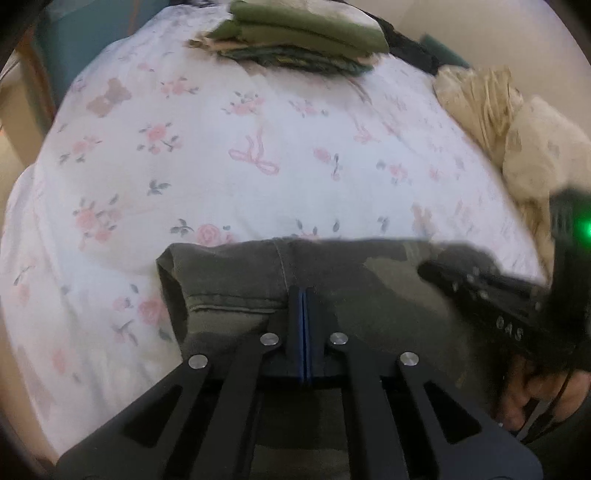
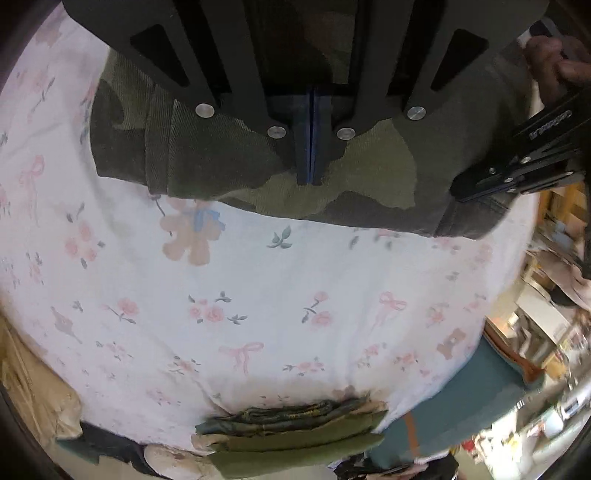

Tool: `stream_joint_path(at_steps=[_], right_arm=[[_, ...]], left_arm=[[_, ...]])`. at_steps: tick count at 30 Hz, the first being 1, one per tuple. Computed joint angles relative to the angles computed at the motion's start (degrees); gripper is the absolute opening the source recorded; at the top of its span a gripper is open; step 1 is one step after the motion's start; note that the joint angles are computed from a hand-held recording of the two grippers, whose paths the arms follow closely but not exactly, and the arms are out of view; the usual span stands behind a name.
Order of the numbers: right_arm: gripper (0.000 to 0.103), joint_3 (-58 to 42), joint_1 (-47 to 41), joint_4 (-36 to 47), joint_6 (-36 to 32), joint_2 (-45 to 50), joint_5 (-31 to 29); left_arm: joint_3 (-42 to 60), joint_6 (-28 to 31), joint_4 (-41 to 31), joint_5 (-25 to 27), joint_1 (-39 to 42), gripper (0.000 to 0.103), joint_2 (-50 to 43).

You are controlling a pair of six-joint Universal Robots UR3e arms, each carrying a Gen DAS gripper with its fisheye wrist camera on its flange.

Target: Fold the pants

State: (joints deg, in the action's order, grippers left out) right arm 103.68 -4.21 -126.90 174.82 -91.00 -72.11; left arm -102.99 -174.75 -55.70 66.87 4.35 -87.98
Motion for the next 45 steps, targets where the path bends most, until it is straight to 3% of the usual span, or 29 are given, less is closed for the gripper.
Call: stream_joint_path(at_steps=[2,4,6,8,11,14,15,16,17,19,21,23,25,27,30,32,33,34,35,37,39,40,43,45], right_arm=[[0.0,0.77,-3.73,4.36,-1.6,-4.78,2.57],[0.0,3.1,-8.03,6.56,-2.5,-10.49,3.78],[0.0,3.57,-9.75,9.37,-1.91,-12.28,-0.39],[0.0,5.18,-10.7,10.8,-2.33,-11.98,-0.98],[0.0,4.81,-5.68,7.45,-1.55,-10.58,-6.64],[0.004,1.89,-11.63,17.21,-5.1,-15.21,0.21],[0.009,2.16,-15.86,20.83,-6.87,-19.12,3.65],[0.034,2.92,-20.65,24.11,-8.89,-23.36,6.53],[0.069,3.1,-26.13,28.76,-11.51,-27.48,8.85],[0.096,3.83,-37.22,39.53,-17.54,-33.73,14.32],[0.096,3.8,-46.54,54.75,-24.9,-34.08,19.92],[0.096,5.96,-48.6,62.62,-27.64,-29.62,22.63],[0.096,10.83,-45.64,57.22,-24.14,-28.8,22.23],[0.096,13.85,-38.79,48.47,-18.96,-25.79,19.72],[0.097,16.04,-31.63,40.34,-15.92,-23.25,18.03],[0.095,18.41,-27.62,33.35,-13.76,-24.28,16.64],[0.09,19.6,-26.62,31.26,-12.89,-25.65,16.19],[0.061,19.84,-27.13,32.02,-13.67,-27.07,16.77],[0.042,19.87,-27.81,33.73,-15.3,-28.33,18.17],[0.032,18.85,-28.11,35.58,-15.9,-29.41,19.49],[0.03,16.69,-27.14,36.14,-15.62,-31.01,20.52],[0.029,14.34,-28.91,40.63,-17.19,-33.29,23.19],[0.028,5.4,-31.01,47.65,-20.51,-34.76,28.04],[0.028,-2.81,-31.56,50.36,-20.27,-29.96,32.31]], left_arm=[[-0.71,-0.94,-1.0,-0.46,1.27,0.002,3.73],[-2.8,-2.58,2.31,5.18,0.47,0.001,6.7],[-4.79,-2.18,5.21,9.19,-0.25,0.001,6.33],[-4.63,-0.37,3.23,9.08,-0.56,0.002,3.37],[-3.67,1.83,4.08,12.73,-3.22,0.001,0.83],[0.15,-0.59,-3.42,10.93,-0.64,0.002,3.72],[1.33,-1.78,-7.58,9.02,1.71,0.007,6.28],[1.26,-1.62,-10.02,6.65,3.83,0.031,8.65],[0.19,-0.73,-11.91,3.83,6.27,0.072,11.51],[-5.54,0.7,-13.77,-1.69,12.28,0.102,19.76],[-7.56,2.89,-18.61,-6.42,15.62,0.102,21.11],[-8.31,6.17,-25.31,-11.43,17.04,0.102,18.17],[-8.6,7.88,-26.08,-11.44,13.98,0.102,13.08],[-10.22,7.09,-21.83,-8.35,10.84,0.101,11.01],[-11.31,5.76,-18.09,-9.29,9.66,0.101,10.8],[-10.97,7.02,-17.61,-10.68,9.38,0.086,10.02],[-10.63,7.48,-17.73,-9.88,8.92,0.078,10.19],[-10.23,8.62,-19.13,-10.38,9.15,0.055,10.55],[-9.48,9.21,-19.89,-10.16,8.83,0.042,10.77],[-8.07,9.66,-21.48,-10.34,8.63,0.033,12.48],[-6.29,8.47,-24.07,-11.85,9.1,0.031,15.13],[-4.02,8.33,-26.86,-12.93,9.61,0.03,16.07],[7.66,9.74,-34.66,-15.3,11.62,0.03,17.27],[19.23,10.16,-39.17,-17.14,12.59,0.03,11.99]])
